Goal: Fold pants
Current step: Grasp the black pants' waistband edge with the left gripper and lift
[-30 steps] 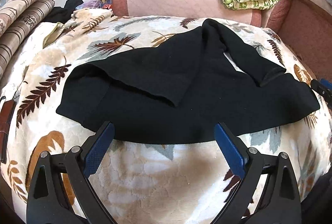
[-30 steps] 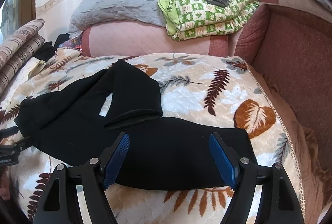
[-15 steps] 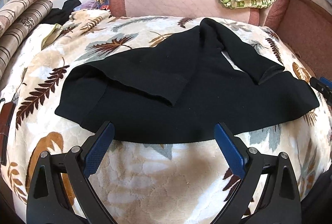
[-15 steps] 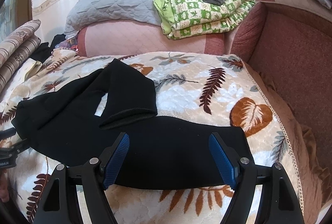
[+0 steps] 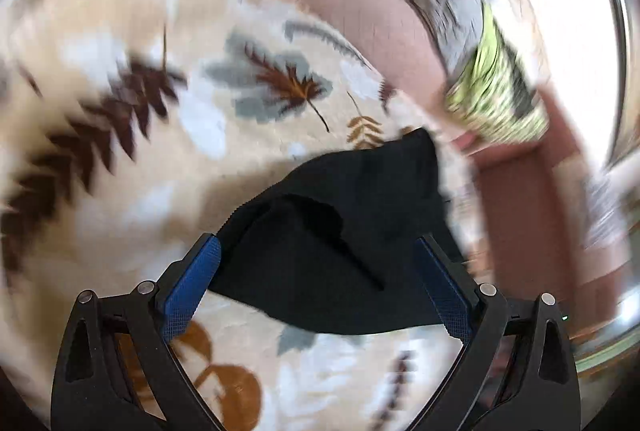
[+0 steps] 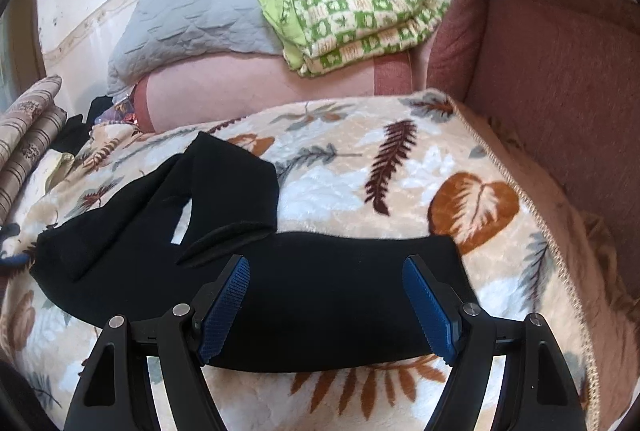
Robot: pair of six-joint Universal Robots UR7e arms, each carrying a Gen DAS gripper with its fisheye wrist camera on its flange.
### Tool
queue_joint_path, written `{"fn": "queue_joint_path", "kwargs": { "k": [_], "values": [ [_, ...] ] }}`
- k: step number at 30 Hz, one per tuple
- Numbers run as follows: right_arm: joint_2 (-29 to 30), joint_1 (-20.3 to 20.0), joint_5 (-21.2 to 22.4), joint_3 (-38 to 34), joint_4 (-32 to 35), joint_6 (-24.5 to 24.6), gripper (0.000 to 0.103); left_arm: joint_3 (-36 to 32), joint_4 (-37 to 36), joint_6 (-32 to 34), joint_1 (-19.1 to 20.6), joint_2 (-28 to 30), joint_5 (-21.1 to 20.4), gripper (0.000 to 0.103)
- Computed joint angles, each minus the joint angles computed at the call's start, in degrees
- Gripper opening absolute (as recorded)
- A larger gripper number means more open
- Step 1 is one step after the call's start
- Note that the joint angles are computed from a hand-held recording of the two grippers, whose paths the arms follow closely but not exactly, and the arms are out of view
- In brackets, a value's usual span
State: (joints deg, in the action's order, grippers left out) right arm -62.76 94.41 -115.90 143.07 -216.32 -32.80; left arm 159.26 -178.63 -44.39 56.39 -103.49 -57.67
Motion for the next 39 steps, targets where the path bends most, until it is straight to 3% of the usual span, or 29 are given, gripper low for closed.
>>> {"fn": "queue_joint_path", "kwargs": {
  "k": [2, 4, 7, 10, 14, 16, 21, 24, 26, 30, 33, 34, 39],
  "values": [
    [0.61, 0.54, -0.46, -0.14, -0.34, -0.66, 0.077, -1.06, -5.78, 3.48, 6.09, 4.07, -5.52, 0.097],
    [1.25, 0.93, -0.85, -0.17, -1.18, -1.72, 0.077, -2.11, -5.89, 4.71, 8.93, 5.65, -8.35, 0.097],
    [1.99, 1.35, -1.37, -0.23, -2.54, -2.91, 0.077, -1.9, -5.21, 3.93, 9.26, 4.75, -8.12, 0.097],
    [1.7, 1.11, -0.87, -0.27, -2.19, -2.21, 0.077, 0.44, -4.13, 1.94, 4.71, 0.3, -1.53, 0.097],
    [1.63, 1.11, -0.71, -0.61, -1.42, -1.4, 0.077, -1.92, -3.71, 3.32, 9.87, 5.15, -9.0, 0.097],
    [1.64, 1.24, -0.56, -0.55, -1.42, -1.43, 0.077, -2.61, -2.5, 4.37, 9.31, 5.5, -8.75, 0.097],
    [1.09, 1.0, -0.34, -0.17, -1.98, -1.15, 0.077, -2.2, -8.01, 5.4, 12.42, 6.89, -15.98, 0.096],
    [-0.24, 0.12, 0.9, 0.22, -1.78, 0.39, 0.077, -1.91, -10.35, 5.81, 12.38, 7.44, -17.88, 0.085],
    [-1.62, -0.62, 1.78, 0.45, -0.62, 1.74, 0.077, -1.97, -9.0, 5.47, 11.28, 7.2, -16.22, 0.067],
    [-5.24, -2.78, 4.31, 1.48, 1.56, 2.67, 0.077, -2.57, -4.23, 3.94, 9.42, 6.99, -11.3, 0.047],
    [-11.27, -7.29, 9.59, 3.43, 4.74, 2.85, 0.077, -3.22, -0.15, 3.39, 6.91, 7.32, -6.83, 0.026],
    [-13.9, -9.46, 12.13, 4.23, 6.32, 3.35, 0.077, -3.33, 0.17, 3.59, 6.37, 7.88, -6.06, 0.012],
    [-30.57, -27.61, 32.59, 6.13, 26.67, 11.48, 0.077, -3.48, 3.28, 3.88, 2.26, 9.01, -1.3, 0.007]
  ]
}}
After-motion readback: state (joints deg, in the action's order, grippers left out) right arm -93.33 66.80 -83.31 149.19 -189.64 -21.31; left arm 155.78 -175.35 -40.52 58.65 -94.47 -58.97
